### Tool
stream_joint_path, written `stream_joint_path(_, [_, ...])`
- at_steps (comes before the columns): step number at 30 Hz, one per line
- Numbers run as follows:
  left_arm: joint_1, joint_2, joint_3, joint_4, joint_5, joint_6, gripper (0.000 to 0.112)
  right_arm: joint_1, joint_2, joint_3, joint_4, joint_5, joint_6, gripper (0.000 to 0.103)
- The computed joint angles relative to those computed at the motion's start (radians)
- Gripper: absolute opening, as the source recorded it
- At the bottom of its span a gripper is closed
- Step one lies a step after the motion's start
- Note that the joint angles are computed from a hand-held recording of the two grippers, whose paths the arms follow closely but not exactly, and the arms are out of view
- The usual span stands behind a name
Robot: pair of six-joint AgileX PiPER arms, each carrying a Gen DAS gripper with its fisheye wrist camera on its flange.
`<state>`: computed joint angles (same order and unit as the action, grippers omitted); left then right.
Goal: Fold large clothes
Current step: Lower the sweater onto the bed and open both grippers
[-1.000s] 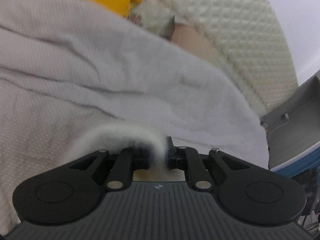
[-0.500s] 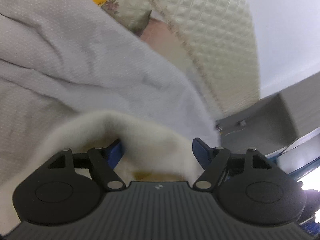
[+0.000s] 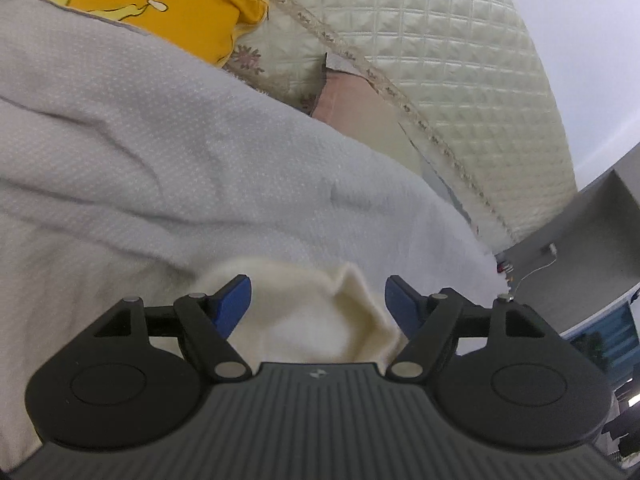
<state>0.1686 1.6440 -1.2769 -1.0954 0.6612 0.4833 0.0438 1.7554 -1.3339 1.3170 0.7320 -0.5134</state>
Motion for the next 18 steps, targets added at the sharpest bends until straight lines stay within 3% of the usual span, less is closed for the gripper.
stream_joint_path(2, [0.004, -0.064, 0.031, 0.022, 0.022, -0.018, 0.077, 0.011, -0.069, 0.031, -0.078, -0.004, 0.029, 0.070])
stream_joint_path(8, [-0.007, -0.325, 0.098, 0.301, 0.091, -0.233, 0.077, 0.026, -0.297, 0.090, -0.336, 0.056, 0.132, 0.070])
stream_joint_path(11, [0.003, -0.494, 0.163, 0.378, 0.149, -0.266, 0.077, 0.015, -0.441, 0.137, -0.399, 0.100, 0.180, 0.070])
stream_joint_path(15, [0.068, -0.730, 0.229, 0.411, 0.278, -0.294, 0.077, 0.013, -0.632, 0.187, -0.505, 0.150, 0.261, 0.070])
stream_joint_path(18, [0.219, -0.910, 0.258, 0.361, 0.457, -0.274, 0.077, -0.006, -0.806, 0.235, -0.567, 0.211, 0.323, 0.070])
